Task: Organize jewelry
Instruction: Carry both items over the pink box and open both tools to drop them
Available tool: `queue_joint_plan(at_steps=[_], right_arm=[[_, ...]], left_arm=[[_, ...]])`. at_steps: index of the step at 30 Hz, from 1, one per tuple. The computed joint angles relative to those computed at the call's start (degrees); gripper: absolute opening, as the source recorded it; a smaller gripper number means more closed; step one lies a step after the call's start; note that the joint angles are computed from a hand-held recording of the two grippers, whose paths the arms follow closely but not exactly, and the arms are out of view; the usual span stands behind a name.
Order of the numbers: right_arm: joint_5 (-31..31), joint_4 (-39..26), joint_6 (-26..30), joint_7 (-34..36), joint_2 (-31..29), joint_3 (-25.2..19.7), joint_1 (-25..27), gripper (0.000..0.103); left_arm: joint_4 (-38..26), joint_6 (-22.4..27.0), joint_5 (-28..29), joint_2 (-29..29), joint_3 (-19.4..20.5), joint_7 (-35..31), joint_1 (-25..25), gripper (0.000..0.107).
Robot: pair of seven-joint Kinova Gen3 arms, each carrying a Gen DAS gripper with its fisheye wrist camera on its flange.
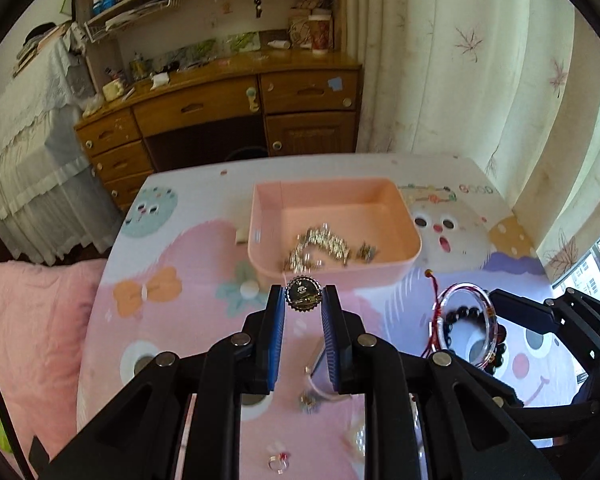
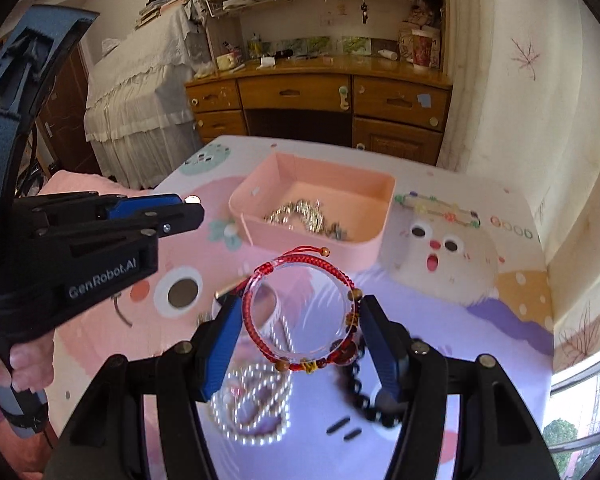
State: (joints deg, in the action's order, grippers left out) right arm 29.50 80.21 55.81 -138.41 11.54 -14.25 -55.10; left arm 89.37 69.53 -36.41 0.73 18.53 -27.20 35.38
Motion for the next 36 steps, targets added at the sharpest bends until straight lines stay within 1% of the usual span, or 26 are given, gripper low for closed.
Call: queue_joint_plan(at_steps=[6, 10, 14, 16, 19, 23, 30, 33, 34, 35, 36], right_arm=[[4.4, -3.1, -0.1, -0.8, 2.7, 1.8, -1.3, 0.061], [7.1, -5.4, 0.0, -1.7, 4.4, 3.5, -2.2, 0.061], [9.0, -8.3, 0.7, -0.8, 6.3, 4.9, -2.9, 0.061], [9.8, -9.6, 0.5, 0.0, 7.2, 5.6, -3.0, 0.061], [9.4, -11.7, 0.1, 1.3, 8.7, 6.5, -2.7, 0.061], [8.5, -14.2, 0.7, 2.7, 10.4, 7.8, -3.0, 0.061], [5.6, -18.1, 2.3, 4.7, 13.3, 9.3, -3.1, 0.061], [3.3, -19.6, 3.3, 6.5, 14.3, 9.3, -2.6, 0.062], [2.8, -20.5, 4.2, 7.2, 14.9, 9.4, -2.6, 0.062], [2.9, -21.5, 5.5, 7.5, 15.6, 9.9, -3.2, 0.062], [3.1, -22.3, 6.5, 7.6, 16.2, 10.4, -3.8, 0.063]], left_arm=[[-1.2, -3.0, -1.5, 0.6, -1.4, -3.7, -1.4, 0.017], [-2.0, -4.0, -3.4, 1.4, -2.3, -4.8, -2.1, 0.017], [-1.8, -8.1, -1.5, 0.4, -3.9, -7.3, -4.4, 0.017], [-1.8, -10.3, -0.2, 0.1, -4.4, -9.8, -5.8, 0.017], [-1.9, -12.2, 0.8, 0.1, -4.8, -12.6, -7.4, 0.017], [-1.0, -16.1, 6.2, -0.5, -5.9, -16.8, -10.2, 0.017], [0.1, -18.2, 10.9, 0.2, -6.5, -21.4, -12.5, 0.017], [0.4, -18.6, 13.1, 0.4, -7.0, -23.5, -13.2, 0.017], [0.6, -19.0, 14.2, 0.3, -7.2, -24.4, -13.5, 0.022], [0.9, -19.6, 15.0, 0.2, -7.4, -25.1, -13.8, 0.031], [1.0, -19.6, 14.9, 0.2, -7.3, -24.9, -13.9, 0.037]])
